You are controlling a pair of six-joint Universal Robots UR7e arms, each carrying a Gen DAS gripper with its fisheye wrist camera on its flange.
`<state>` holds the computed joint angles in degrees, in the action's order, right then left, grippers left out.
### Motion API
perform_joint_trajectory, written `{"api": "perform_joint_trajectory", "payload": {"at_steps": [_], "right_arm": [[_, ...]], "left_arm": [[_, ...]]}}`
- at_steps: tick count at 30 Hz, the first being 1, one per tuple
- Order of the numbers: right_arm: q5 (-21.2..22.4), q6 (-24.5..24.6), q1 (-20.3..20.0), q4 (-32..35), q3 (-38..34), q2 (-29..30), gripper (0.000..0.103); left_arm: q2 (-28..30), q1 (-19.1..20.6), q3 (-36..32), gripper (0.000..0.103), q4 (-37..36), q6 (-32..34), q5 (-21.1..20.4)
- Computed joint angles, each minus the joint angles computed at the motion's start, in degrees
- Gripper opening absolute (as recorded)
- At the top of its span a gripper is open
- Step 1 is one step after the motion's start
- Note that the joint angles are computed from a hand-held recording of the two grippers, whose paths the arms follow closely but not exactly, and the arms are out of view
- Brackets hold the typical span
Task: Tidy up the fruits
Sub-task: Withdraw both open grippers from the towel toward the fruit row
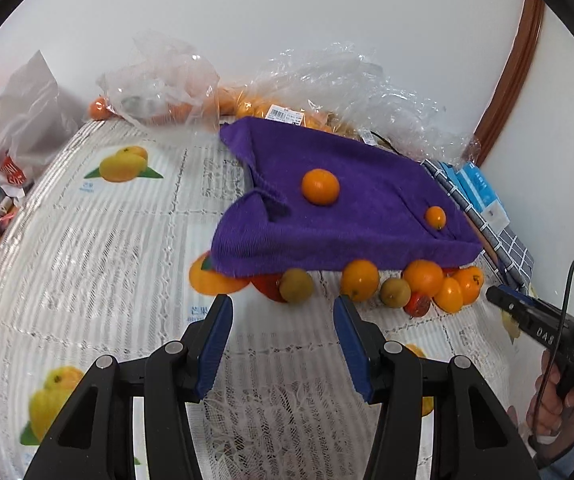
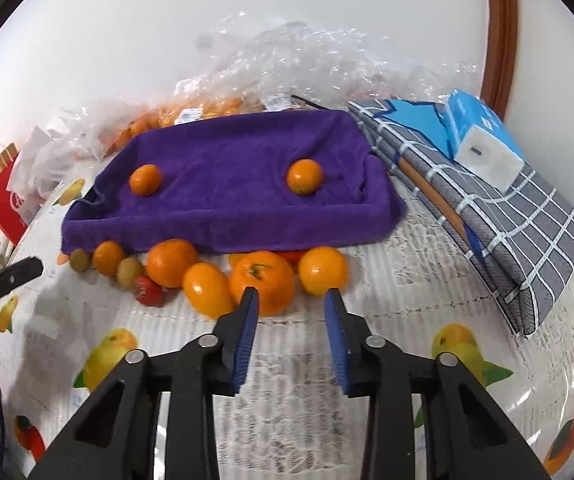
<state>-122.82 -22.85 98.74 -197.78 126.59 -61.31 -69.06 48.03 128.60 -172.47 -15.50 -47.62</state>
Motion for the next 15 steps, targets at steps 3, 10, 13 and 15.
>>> {"api": "perform_joint_trajectory", "payload": {"at_steps": [3,10,13,15], "right_arm": [[-0.1,-1.07,-1.25,-0.78,-0.36,-0.11,0.031],[0.52,-4.41,-2.77,2.33,-2.9,1.0,0.031],[1.47,-5.21,-3.49,3.98,-4.04,1.39,0.031],[1.87,-6.08,-3.62,4.48,-4.81,1.63,0.034]], "left_arm": [[1.15,0.42,0.67,0.05,-2.87,1.09,-0.26],[2.03,1.42,0.99,0.05,-5.27,2.07,-1.79],[1.66,1.97,1.1,0.05,-5.57,1.67,-3.19],[1.52,2.22,1.0,0.05,-5.62,1.48,-3.46]]}}
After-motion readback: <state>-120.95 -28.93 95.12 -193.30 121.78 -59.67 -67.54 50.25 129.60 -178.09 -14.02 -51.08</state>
